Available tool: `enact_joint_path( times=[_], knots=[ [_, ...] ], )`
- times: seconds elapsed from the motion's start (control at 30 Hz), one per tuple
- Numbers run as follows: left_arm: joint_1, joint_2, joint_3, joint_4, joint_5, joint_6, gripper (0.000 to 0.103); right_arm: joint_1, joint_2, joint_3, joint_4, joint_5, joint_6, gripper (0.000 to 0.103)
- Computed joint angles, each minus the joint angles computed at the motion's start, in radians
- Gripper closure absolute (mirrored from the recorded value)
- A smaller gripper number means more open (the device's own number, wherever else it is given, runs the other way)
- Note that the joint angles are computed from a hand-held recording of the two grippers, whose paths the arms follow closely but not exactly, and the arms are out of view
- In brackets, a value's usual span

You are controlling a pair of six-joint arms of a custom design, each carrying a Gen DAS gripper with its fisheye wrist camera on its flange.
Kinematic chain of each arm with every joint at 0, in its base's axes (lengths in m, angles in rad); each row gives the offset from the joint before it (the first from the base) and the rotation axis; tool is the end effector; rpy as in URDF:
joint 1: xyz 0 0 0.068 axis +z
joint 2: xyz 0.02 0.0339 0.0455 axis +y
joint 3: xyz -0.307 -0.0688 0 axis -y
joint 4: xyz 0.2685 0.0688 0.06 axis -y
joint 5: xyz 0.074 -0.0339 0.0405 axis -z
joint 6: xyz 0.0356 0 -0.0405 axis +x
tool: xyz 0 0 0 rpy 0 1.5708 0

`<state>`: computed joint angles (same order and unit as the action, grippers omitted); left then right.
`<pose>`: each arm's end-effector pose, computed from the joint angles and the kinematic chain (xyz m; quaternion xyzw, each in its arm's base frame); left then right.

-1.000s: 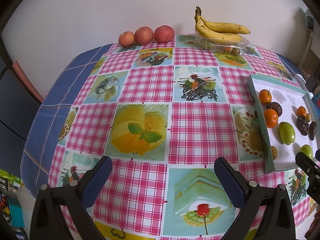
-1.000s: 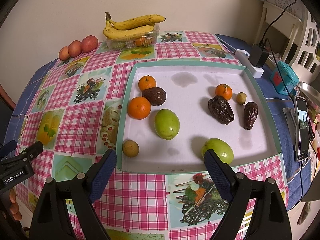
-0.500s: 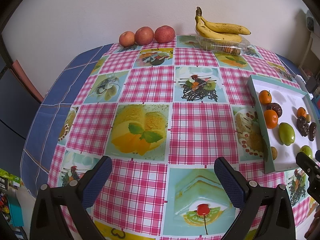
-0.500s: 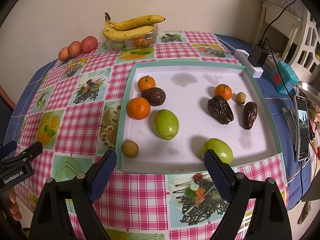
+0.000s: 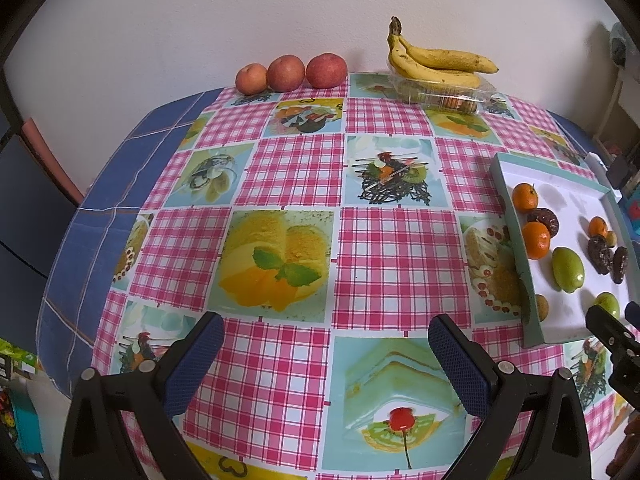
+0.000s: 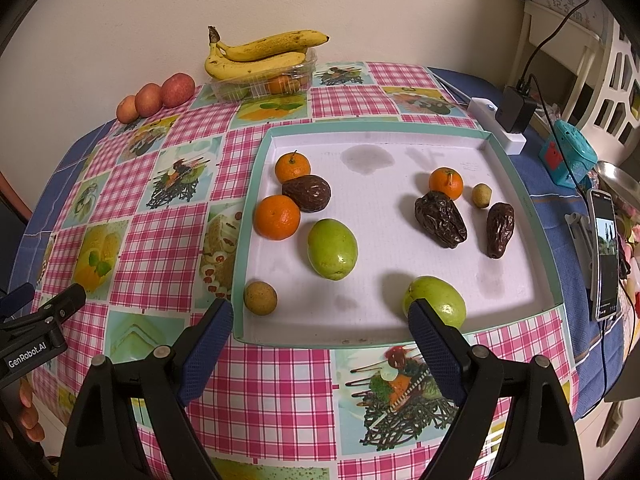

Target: Organize fruits

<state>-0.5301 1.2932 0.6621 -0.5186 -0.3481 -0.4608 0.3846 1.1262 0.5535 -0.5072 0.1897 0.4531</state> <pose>0.2063 -0.1068 0.2007 -0.0028 0.9638 0.0511 0.2616 0.1856 0.0679 0.1995 0.0561 0.9643 0.0145 0.2584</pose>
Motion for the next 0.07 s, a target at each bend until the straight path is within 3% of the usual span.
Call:
enact_joint_path(
  times=[0.07],
  knots=[
    [-0.012,0.001,0.003,-0.004,-0.011,-0.009,0.000,0.001,0.000,0.000,0.000,0.000,0.002,0.013]
  ],
)
